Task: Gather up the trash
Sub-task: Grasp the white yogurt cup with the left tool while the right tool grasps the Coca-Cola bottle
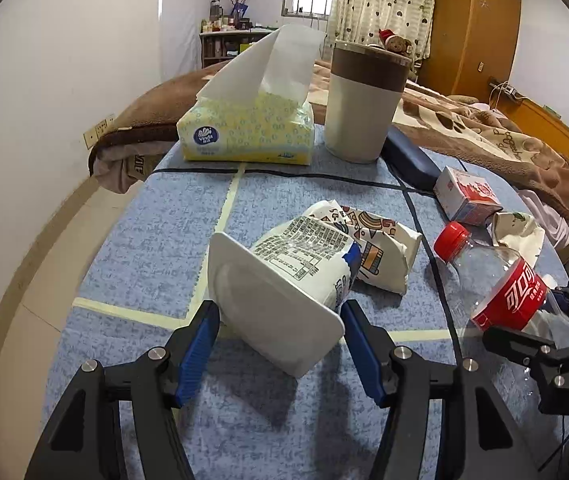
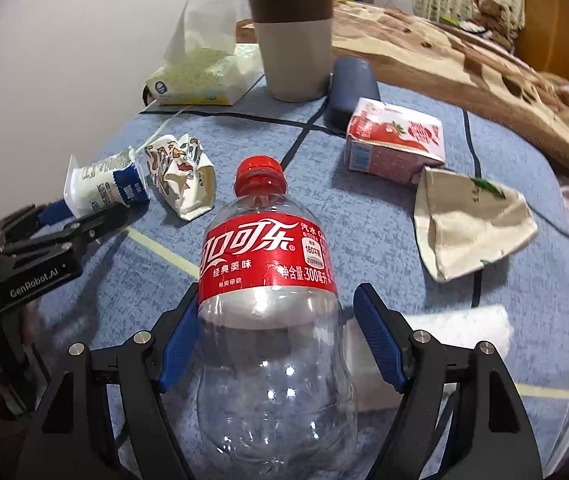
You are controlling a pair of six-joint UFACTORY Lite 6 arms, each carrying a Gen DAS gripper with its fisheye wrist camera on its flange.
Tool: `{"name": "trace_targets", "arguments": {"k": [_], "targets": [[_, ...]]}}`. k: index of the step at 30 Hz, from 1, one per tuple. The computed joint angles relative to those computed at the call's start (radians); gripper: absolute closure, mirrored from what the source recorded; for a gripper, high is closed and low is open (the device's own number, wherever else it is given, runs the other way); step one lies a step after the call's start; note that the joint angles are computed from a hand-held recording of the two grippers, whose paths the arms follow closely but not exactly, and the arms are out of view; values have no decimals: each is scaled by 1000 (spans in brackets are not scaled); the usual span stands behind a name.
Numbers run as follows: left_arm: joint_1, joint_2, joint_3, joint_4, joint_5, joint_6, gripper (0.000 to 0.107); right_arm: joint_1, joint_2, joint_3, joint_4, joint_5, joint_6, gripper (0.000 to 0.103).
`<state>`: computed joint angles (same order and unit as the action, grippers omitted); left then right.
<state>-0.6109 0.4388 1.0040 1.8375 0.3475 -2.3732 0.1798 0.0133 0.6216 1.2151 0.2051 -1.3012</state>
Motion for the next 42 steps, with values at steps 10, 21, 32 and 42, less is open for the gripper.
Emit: {"name": "trace_targets", "arguments": {"k": [10,21,32,42], "targets": [[-27,-41,-44,43,30,-74,77,-46,-45,-68,311,56,-293,39],[-29,-105,-109,185,17,-225,67,-84,-77,-106,353,87,-350,39],[69,-25,-13,307,-25,-202,29,-97,-68,-96,325,105,-328,39],[117,41,89,401,-70,-200,29,-108,-60,-91,300,119,-308,39]]}}
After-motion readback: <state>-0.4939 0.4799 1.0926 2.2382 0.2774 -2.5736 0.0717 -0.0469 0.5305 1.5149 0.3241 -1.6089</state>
